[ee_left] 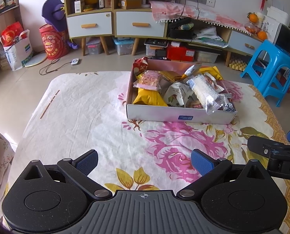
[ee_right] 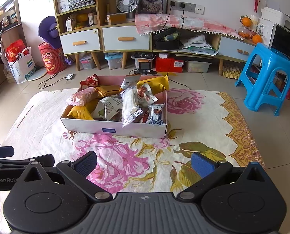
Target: Organize snacks
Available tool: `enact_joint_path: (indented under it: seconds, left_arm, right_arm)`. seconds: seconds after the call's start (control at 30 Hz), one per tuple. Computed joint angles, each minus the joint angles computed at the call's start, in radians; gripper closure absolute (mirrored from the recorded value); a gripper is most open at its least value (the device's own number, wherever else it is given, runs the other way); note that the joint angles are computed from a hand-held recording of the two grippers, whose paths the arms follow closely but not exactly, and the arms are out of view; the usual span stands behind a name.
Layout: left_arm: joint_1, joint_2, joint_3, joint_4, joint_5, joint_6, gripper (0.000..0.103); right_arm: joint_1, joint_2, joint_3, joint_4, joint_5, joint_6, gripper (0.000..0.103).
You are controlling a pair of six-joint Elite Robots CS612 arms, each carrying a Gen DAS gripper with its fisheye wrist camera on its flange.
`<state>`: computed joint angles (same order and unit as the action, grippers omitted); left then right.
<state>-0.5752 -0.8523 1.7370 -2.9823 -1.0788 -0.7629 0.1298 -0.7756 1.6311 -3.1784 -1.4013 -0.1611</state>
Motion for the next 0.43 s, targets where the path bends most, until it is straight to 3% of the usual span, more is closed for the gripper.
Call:
enact_joint_path:
  seconds: [0.43]
  left_arm:
    - [0.002,0.006,0.002,-0.012,-0.01,0.013,0.001]
  right_arm:
    - [0.0,0.0,0.002,0.006,0.0,-0.006,0.008]
